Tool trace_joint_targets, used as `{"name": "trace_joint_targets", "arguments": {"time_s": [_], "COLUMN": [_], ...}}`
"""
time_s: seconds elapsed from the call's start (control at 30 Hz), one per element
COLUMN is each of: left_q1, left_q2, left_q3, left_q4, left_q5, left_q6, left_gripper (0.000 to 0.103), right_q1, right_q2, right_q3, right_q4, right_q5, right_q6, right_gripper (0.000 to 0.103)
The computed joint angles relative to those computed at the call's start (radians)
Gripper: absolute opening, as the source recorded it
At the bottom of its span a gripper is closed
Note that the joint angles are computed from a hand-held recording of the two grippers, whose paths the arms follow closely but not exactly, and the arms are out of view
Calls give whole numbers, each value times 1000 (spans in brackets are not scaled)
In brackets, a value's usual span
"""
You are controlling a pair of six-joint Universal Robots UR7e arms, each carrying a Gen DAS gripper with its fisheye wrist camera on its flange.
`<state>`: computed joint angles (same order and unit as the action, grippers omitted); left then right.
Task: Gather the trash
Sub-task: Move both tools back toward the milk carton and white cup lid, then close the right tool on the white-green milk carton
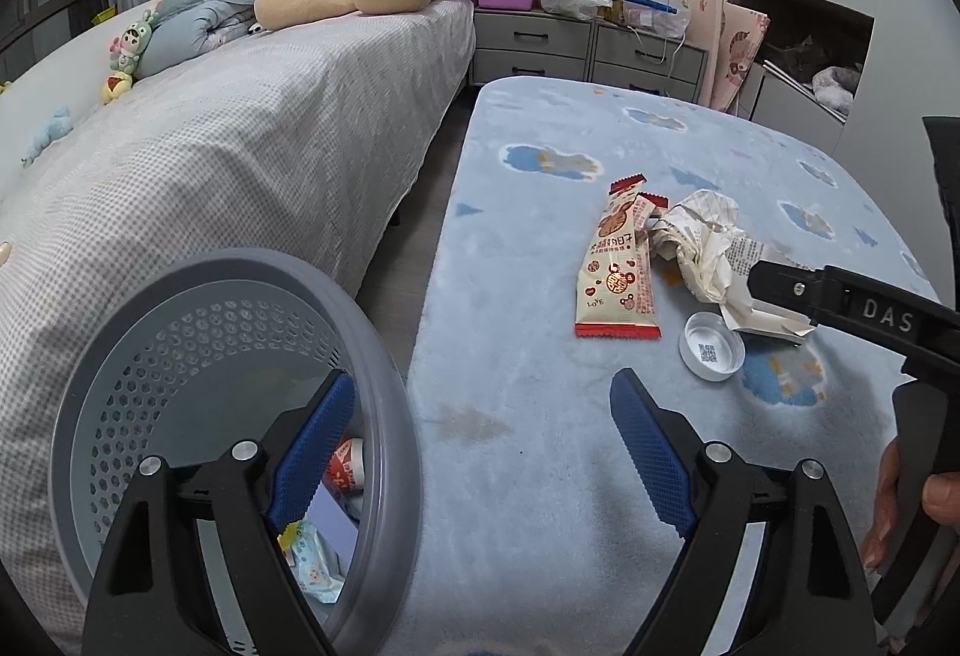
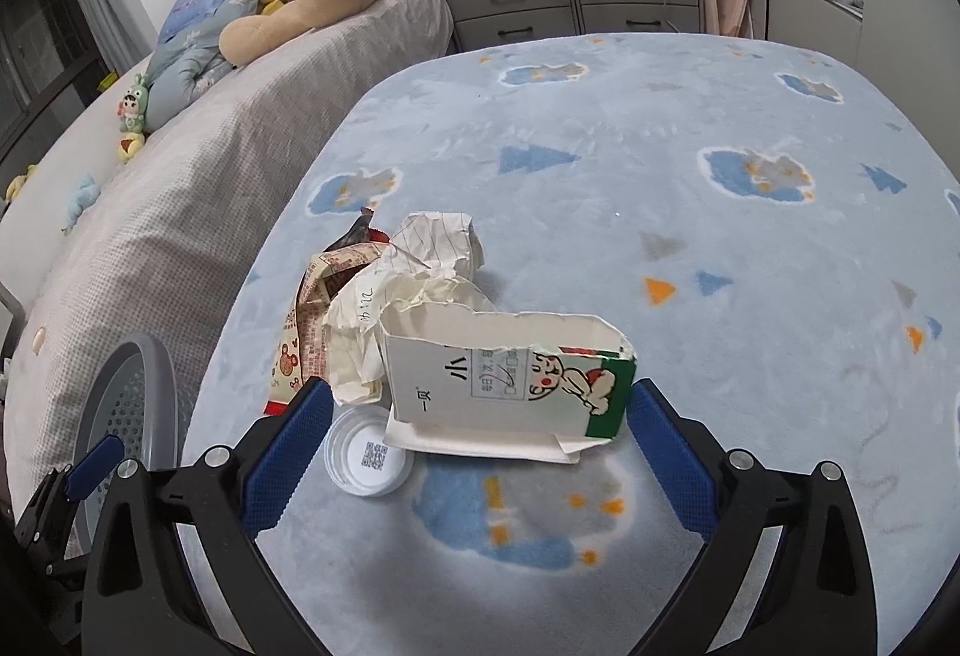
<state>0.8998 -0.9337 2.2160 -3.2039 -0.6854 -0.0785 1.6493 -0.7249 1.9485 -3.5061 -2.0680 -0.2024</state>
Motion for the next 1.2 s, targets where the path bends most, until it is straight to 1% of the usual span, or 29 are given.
{"name": "trace_joint_targets", "arguments": {"time_s": [0.13,0.3,0.37,0.4,0.47,0.7,0.97,1.2], "left_q1": [8,9,7,6,5,7,6,6], "left_q2": [-5,-5,-2,0,3,9,27,66], "left_q3": [-4,-3,-2,-2,-3,-6,-18,-51], "left_q4": [14,16,12,11,12,12,8,21], "left_q5": [-11,-21,-22,-23,-23,-31,-71,-101], "left_q6": [-7,-8,-4,-2,-2,0,22,16], "left_gripper": [83,83,83,83,83,83,83,83], "right_q1": [3,-11,-15,-15,-14,-9,-12,-24], "right_q2": [20,23,23,23,23,11,-21,-59], "right_q3": [-28,-37,-37,-36,-33,-12,25,67], "right_q4": [11,19,20,13,2,-24,-51,-104], "right_q5": [-26,-5,4,7,7,28,38,24], "right_q6": [0,23,26,23,16,3,11,10], "right_gripper": [96,96,95,94,82,80,80,80]}}
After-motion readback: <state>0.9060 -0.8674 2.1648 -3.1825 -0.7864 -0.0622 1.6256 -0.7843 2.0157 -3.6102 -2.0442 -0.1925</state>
